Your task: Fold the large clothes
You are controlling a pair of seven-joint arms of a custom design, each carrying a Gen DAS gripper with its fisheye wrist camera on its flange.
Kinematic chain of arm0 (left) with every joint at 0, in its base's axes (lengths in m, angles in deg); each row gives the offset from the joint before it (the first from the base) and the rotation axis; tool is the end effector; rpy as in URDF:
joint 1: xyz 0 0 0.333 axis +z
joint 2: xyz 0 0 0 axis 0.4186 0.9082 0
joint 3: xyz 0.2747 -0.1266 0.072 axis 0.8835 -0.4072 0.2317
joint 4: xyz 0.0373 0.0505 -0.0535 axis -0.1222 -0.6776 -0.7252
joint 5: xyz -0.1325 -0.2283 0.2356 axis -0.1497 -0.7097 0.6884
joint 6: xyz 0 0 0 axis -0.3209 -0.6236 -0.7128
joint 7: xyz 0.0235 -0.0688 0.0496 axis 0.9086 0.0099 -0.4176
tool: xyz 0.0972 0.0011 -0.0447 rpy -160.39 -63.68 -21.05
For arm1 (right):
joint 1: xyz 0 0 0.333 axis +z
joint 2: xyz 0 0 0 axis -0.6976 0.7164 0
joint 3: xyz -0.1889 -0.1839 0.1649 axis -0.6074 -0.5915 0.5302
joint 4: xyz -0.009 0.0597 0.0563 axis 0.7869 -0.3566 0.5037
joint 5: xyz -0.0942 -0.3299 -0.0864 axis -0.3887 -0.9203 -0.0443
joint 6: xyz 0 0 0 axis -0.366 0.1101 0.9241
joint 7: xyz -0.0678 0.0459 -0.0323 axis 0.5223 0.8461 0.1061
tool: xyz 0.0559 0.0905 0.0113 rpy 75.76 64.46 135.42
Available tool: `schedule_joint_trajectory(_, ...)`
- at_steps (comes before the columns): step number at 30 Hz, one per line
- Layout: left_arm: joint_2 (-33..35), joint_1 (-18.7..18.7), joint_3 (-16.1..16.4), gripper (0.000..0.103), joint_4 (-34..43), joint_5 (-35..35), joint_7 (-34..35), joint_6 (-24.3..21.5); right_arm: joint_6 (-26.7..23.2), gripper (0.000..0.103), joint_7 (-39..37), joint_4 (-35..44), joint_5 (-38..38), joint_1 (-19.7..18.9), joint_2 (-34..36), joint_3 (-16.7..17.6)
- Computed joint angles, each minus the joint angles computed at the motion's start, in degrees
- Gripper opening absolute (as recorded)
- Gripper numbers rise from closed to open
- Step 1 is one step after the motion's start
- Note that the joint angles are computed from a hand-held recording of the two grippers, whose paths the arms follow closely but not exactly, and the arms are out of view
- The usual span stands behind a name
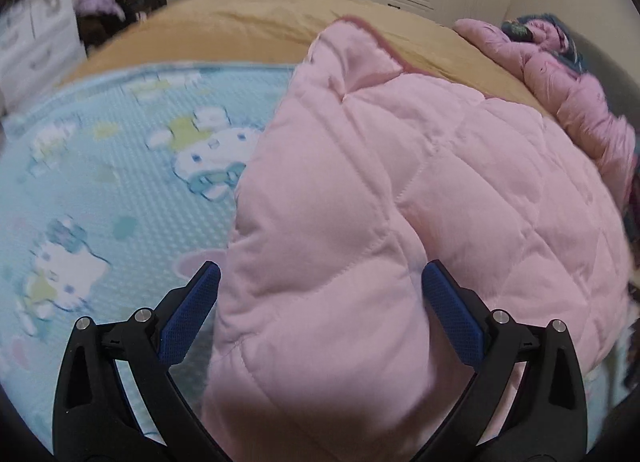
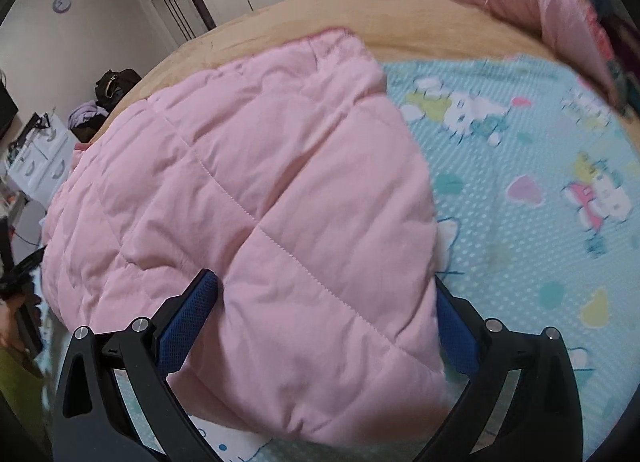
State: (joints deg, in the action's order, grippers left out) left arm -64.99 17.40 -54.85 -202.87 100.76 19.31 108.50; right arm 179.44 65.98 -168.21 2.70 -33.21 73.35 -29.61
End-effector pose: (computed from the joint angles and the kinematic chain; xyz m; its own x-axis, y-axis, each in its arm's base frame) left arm 0.4562 -0.1897 0.3062 0.1645 -0.9703 0.1773 -0.7790 -0.2381 -0.5801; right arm 0.5099 0.0921 0.2934 0.1487 -0.9294 -0.3379 -0.8549 0.0509 -0.5163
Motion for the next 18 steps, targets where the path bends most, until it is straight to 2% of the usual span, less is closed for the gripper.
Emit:
schedule_joint_trajectory(6, 3.63, 1.30, 0.22, 0.095, 3.22, 4.48, -3.31, 4.16, -6.16, 0.099, -1.18, 2.79, 1.32, -2.03, 2.89, -0.38)
schedule_joint_trajectory(9, 5.34, 2.28, -0.12, 0.095, 4.79, 5.53, -4.34, 5.93, -8.70, 0.099, 0.79, 4.03, -1.31, -2.57, 4.11, -0.58)
schedule_joint_trajectory(12, 6.10, 2.00, -0.37, 0.095, 5.25, 1.64, 0.23, 5.22, -11.40, 0.099, 1.30, 5.18, -2.80, -3.80, 5.16, -0.46)
schedule_joint_trajectory(15, 6.93, 0.70, 0.47, 0.095, 5.97, -1.98, 3.82, 5.24, -11.95, 0.099, -0.23, 6.20, -1.44, -4.38, 6.00, 0.23)
schedule_joint_trajectory(18, 8.26, -0.85, 1.90, 0.092, 8.03, 0.31, 0.72, 6.56, -12.16, 0.097, -2.18, 6.97, 0.97, -4.60, 6.67, 0.59)
